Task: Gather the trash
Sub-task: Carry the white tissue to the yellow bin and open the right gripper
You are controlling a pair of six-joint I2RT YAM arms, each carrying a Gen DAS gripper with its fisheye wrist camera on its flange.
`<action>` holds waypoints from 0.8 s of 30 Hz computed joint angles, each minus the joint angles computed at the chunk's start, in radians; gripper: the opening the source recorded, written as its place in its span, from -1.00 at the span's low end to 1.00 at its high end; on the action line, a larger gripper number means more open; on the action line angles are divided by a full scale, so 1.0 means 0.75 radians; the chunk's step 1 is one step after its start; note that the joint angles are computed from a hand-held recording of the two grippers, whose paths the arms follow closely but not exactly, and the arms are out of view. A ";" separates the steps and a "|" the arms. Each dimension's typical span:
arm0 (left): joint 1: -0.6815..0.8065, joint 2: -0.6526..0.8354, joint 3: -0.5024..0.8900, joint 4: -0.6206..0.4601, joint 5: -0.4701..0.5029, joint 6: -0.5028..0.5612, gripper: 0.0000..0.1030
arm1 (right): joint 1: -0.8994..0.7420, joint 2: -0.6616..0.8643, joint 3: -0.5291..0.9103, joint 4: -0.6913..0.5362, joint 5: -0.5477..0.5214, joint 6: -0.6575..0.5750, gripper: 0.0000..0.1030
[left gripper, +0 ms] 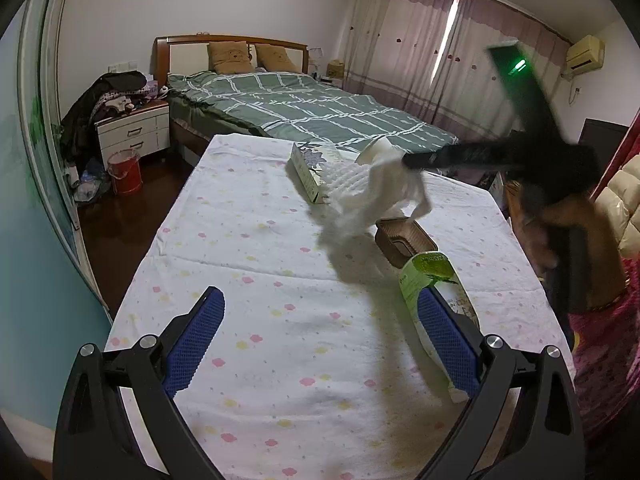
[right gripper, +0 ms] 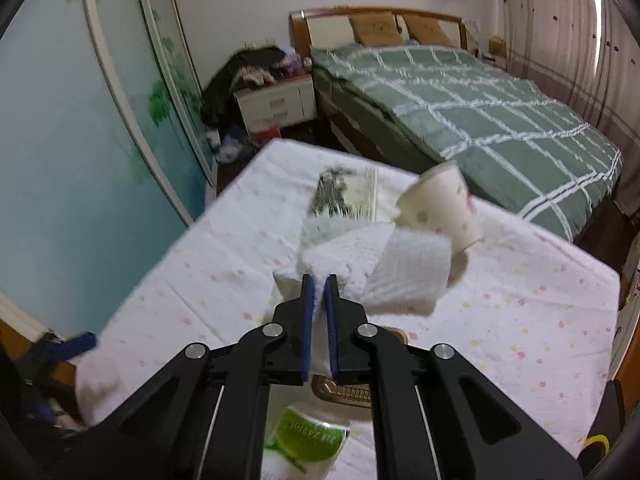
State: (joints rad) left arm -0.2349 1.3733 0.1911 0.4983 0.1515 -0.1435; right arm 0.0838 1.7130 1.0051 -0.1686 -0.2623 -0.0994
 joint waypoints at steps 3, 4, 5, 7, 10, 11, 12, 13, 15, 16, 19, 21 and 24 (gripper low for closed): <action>-0.001 -0.011 -0.008 -0.004 0.006 -0.002 0.86 | -0.028 -0.112 -0.025 -0.029 -0.047 0.010 -0.87; -0.001 -0.011 -0.007 -0.005 0.011 -0.002 0.86 | -0.042 -0.159 -0.035 -0.042 -0.066 0.012 -0.87; 0.000 -0.011 -0.007 -0.004 0.015 -0.002 0.86 | -0.060 -0.203 -0.045 -0.057 -0.083 0.009 -0.87; -0.008 -0.022 -0.008 -0.010 0.014 -0.002 0.86 | -0.101 -0.301 -0.070 -0.085 -0.113 0.005 -0.87; -0.027 -0.045 -0.011 -0.026 0.004 -0.002 0.86 | -0.175 -0.422 -0.104 -0.137 -0.170 -0.014 -0.87; -0.036 -0.047 -0.009 -0.028 -0.002 -0.004 0.86 | -0.207 -0.461 -0.118 -0.153 -0.187 -0.026 -0.87; -0.047 -0.047 -0.006 -0.030 -0.009 -0.006 0.86 | -0.252 -0.508 -0.133 -0.175 -0.205 -0.042 -0.87; -0.053 -0.046 0.000 -0.035 -0.013 -0.007 0.86 | -0.282 -0.545 -0.147 -0.192 -0.217 -0.051 -0.87; -0.079 -0.043 0.008 -0.038 -0.026 -0.014 0.86 | -0.393 -0.621 -0.169 -0.243 -0.266 -0.090 -0.87; -0.093 -0.046 0.012 -0.045 -0.033 -0.017 0.86 | -0.434 -0.646 -0.179 -0.259 -0.282 -0.103 -0.87; -0.146 -0.035 0.027 -0.047 -0.063 -0.026 0.86 | -0.635 -0.726 -0.209 -0.336 -0.350 -0.183 -0.87; -0.197 -0.023 0.042 -0.047 -0.090 -0.039 0.86 | -0.766 -0.743 -0.218 -0.372 -0.393 -0.239 -0.87; -0.277 -0.002 0.072 -0.057 -0.125 -0.063 0.86 | -1.028 -0.725 -0.218 -0.434 -0.465 -0.358 -0.87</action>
State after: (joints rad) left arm -0.4423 1.3721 0.2453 0.4551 0.0581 -0.1912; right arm -0.6872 1.1693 0.8418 -0.4942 -0.6110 -0.3676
